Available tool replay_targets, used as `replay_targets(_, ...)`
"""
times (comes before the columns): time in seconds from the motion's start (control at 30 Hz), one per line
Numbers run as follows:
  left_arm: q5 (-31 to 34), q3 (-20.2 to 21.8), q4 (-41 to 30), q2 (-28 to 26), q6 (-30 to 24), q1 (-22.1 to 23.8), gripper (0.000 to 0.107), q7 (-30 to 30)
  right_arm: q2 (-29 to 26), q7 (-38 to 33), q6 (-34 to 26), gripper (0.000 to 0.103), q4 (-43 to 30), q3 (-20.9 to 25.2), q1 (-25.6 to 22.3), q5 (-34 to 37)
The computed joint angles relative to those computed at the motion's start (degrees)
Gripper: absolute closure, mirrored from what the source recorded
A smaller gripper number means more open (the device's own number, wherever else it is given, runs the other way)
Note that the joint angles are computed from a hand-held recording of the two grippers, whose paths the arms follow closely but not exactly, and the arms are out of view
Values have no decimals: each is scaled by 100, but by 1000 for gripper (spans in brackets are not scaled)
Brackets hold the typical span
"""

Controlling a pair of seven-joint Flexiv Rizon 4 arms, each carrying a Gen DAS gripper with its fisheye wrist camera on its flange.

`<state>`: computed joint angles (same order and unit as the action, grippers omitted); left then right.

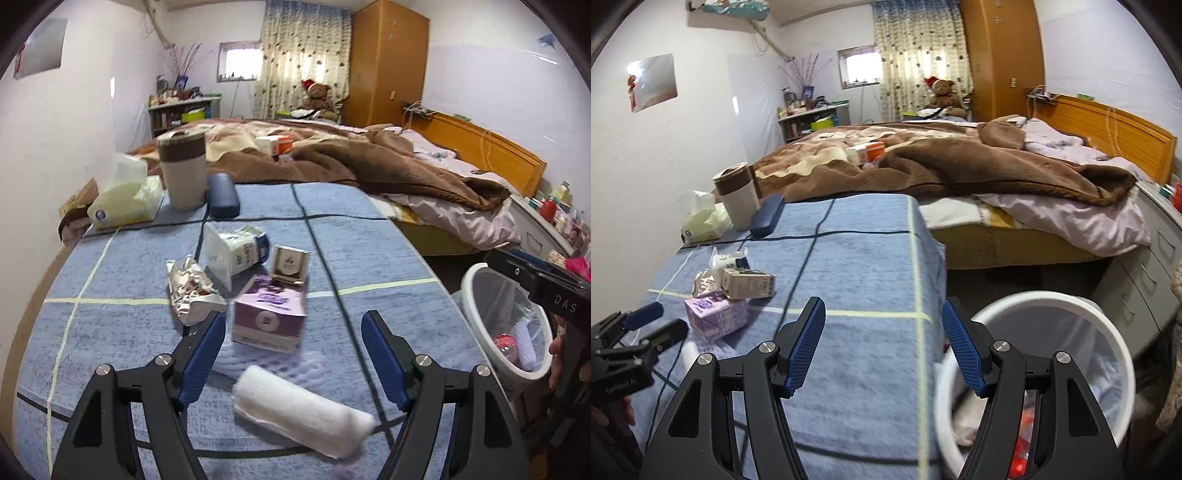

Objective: Collect trash
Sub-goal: 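Grasp the purple grape drink carton with the left tool while the right tool grasps the green milk carton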

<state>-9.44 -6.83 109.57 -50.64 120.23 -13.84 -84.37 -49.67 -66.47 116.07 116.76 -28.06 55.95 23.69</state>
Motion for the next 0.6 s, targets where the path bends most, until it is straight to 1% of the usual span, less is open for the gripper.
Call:
replay_targets(0.07, 23, -4, -107, -60, -46, 29, 28, 36, -38, 1, -143, 36, -158, 5, -39, -106)
replay_targets(0.13, 111, -77, -262, -132, -259, 133, 28, 115, -40, 27, -179, 36, -246, 90, -134, -235)
replay_targets(0.23, -112, 198, -505, -233, -507, -107, 27, 274, -14, 57, -262, 36, -431, 328, -396, -507)
replay_targets(0.27, -113, 181, -569, -256, -617, -85, 27, 327, -9, 75, -335, 36, -519, 407, -485, -610)
replay_targets(0.33, -9, 14, -727, -328, -850, 88, 27, 426, -27, 135, -416, 36, -636, 464, -557, -735)
replay_targets(0.37, -38, 18, -804, -359, -977, 91, 27, 453, -39, 165, -439, 36, -685, 484, -586, -791)
replay_targets(0.43, -281, 379, -979, -421, -1180, -222, 27, 501, -72, 242, -516, 36, -770, 478, -604, -868)
replay_targets(0.47, -321, 419, -1036, -446, -1272, -253, 27, 529, -84, 287, -564, 36, -816, 491, -628, -920)
replay_targets(0.53, -216, 166, -1125, -495, -1436, -19, 27, 602, -98, 373, -619, 36, -886, 552, -700, -1033)
replay_targets(0.57, -138, -24, -1142, -520, -1480, 153, 28, 624, -107, 415, -645, 36, -920, 575, -739, -1088)
replay_targets(0.6, -49, -227, -1150, -547, -1507, 339, 31, 644, -114, 461, -685, 36, -960, 622, -788, -1152)
